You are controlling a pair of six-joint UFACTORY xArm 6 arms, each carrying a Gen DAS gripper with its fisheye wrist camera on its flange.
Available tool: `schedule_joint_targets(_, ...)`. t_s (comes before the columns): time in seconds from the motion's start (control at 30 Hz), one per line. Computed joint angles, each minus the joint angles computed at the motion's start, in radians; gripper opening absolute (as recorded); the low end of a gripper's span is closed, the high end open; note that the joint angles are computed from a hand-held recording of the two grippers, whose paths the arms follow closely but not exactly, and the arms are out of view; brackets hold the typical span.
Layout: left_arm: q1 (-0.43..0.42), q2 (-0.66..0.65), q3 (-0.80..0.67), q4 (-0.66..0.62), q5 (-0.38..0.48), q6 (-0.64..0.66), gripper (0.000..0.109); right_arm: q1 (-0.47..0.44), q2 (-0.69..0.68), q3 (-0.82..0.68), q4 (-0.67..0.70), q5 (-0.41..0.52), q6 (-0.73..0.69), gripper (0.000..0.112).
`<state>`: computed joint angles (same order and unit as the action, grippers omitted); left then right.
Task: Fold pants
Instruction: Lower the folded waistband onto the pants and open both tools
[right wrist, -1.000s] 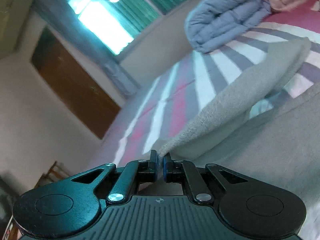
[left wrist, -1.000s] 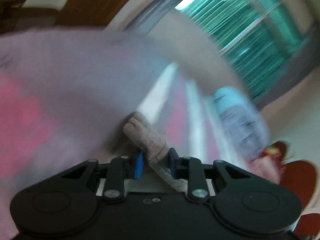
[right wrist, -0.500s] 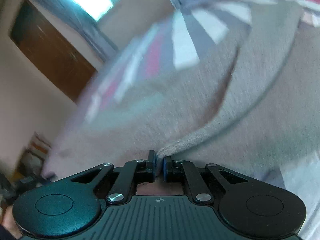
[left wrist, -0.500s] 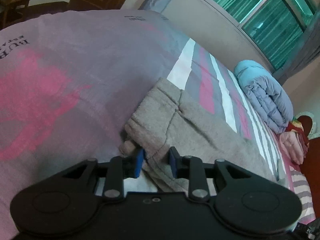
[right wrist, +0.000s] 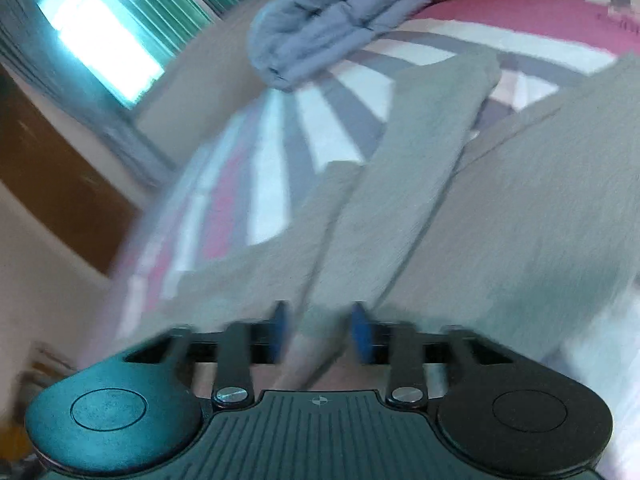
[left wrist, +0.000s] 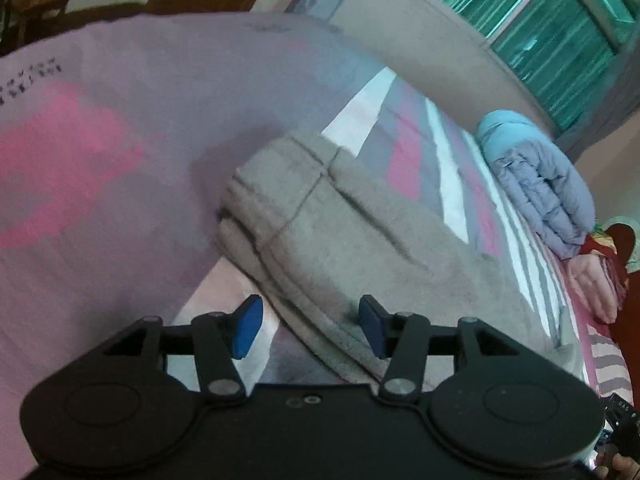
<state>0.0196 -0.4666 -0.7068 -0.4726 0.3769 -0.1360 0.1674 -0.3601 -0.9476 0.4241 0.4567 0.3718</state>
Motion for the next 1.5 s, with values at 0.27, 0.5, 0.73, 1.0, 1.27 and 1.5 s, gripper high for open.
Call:
schedule_joint_targets(0.27,-0.016,0.047,-0.022,-0.015,0.008,0.013,0.044,-0.025,0.143,-0.178,-0.203,0.176,-0.03,0.01)
schedule_joint_targets(0.5,-0.032,0.06,-0.015,0.046,0.002,-0.024,0.046,-0.073,-0.037,0.063,-0.033,0.117,-0.134,0.013)
schedule_joint_targets(0.73,-0.041,0.005,-0.006,0.108,0.032,-0.053,0.047,-0.086,-0.141,0.14,-0.087,-0.02,-0.102,0.033)
schedule_joint_targets(1.0,-0.071,0.058,-0.027,0.254,0.03,-0.176,0.067,-0.061,0.055,-0.071,-0.313,0.064,-0.054,0.033)
schedule_joint_targets(1.27,-0.084,0.053,0.006,0.314,-0.025,-0.219,0.069,-0.14,-0.016,0.011,-0.261,0.051,-0.102,0.004)
schedule_joint_targets(1.5,-0.092,0.051,0.026,0.393,-0.055,-0.272,0.07,-0.257,-0.169,0.18,0.061,0.13,-0.154,0.018)
